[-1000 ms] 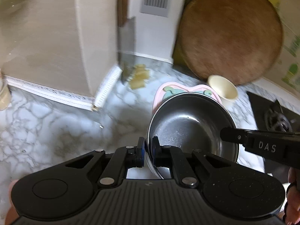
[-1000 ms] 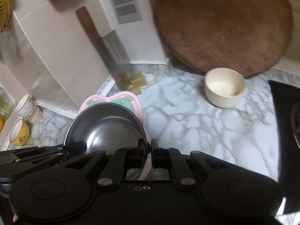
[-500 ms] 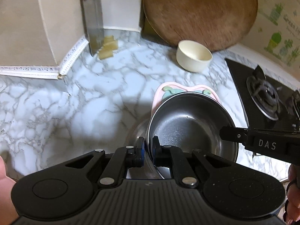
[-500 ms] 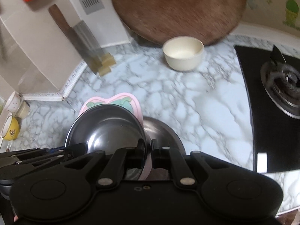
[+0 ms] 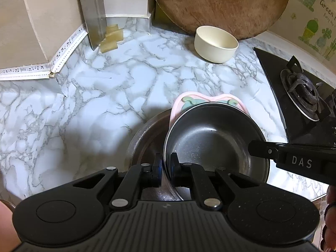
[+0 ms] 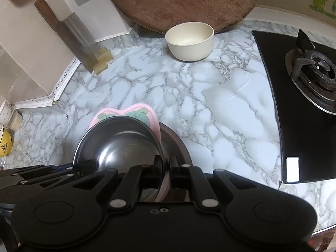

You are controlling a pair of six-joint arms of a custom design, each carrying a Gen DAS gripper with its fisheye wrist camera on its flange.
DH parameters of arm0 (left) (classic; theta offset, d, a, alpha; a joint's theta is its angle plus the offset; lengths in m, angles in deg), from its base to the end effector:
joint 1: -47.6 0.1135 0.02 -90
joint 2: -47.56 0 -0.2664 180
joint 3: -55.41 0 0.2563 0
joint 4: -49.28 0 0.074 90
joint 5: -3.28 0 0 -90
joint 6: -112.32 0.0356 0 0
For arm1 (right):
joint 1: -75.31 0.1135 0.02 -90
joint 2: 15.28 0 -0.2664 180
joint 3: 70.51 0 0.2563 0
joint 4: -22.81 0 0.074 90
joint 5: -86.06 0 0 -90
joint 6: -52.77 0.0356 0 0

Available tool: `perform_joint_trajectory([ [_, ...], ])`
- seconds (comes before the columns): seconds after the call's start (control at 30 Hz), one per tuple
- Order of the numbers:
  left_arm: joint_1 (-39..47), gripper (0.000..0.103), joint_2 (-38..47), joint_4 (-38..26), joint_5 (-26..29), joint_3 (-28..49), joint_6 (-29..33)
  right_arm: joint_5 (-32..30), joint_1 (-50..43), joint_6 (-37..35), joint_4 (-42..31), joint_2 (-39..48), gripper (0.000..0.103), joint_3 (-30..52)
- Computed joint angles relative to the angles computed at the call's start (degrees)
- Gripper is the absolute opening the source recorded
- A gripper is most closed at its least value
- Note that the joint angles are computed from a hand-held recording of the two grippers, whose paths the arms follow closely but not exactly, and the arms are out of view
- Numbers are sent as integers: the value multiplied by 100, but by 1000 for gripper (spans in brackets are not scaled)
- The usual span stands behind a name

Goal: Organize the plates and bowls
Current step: 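Lift the pink pot and carry it over the steel bowl, then lower the pink pot into the steel bowl and open both grippers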

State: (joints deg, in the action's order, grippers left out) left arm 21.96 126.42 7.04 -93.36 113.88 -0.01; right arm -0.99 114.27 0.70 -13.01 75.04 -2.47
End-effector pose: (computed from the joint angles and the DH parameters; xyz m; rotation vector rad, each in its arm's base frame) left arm 0.2353 -0.1084 0.1885 0.0392 2.6565 -0.1221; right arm 0.2473 0.1976 0.1897 -0.0043 2.6437 0.4165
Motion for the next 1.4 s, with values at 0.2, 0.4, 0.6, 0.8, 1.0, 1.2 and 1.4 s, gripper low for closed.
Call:
perform_joint_trajectory([
  [0.2, 72, 7, 108, 90, -27, -46, 45, -125, -17, -48, 112, 110, 9, -14],
  [0.4, 285, 7, 159, 208, 231, -143, 145, -235, -29, -68, 162, 137, 11, 6],
  [0.6, 344, 7, 116, 254, 330, -190, 193, -393, -139, -44, 233, 126, 11, -37],
  [0.8, 282, 7, -129, 272, 156, -242, 323, -298, -91, -134, 238, -37, 14, -83],
  [1.0, 365, 7, -563, 270, 165, -364, 583, -152, 37, -304, 291, -282, 19, -177],
  [1.2, 466, 9, -1013, 214, 249, -437, 715, 25, 236, -451, 280, -534, 38, -202],
  [1.4, 428, 27, -1402, 86, 270, -441, 799, 328, 485, -517, 238, -718, 63, -149],
])
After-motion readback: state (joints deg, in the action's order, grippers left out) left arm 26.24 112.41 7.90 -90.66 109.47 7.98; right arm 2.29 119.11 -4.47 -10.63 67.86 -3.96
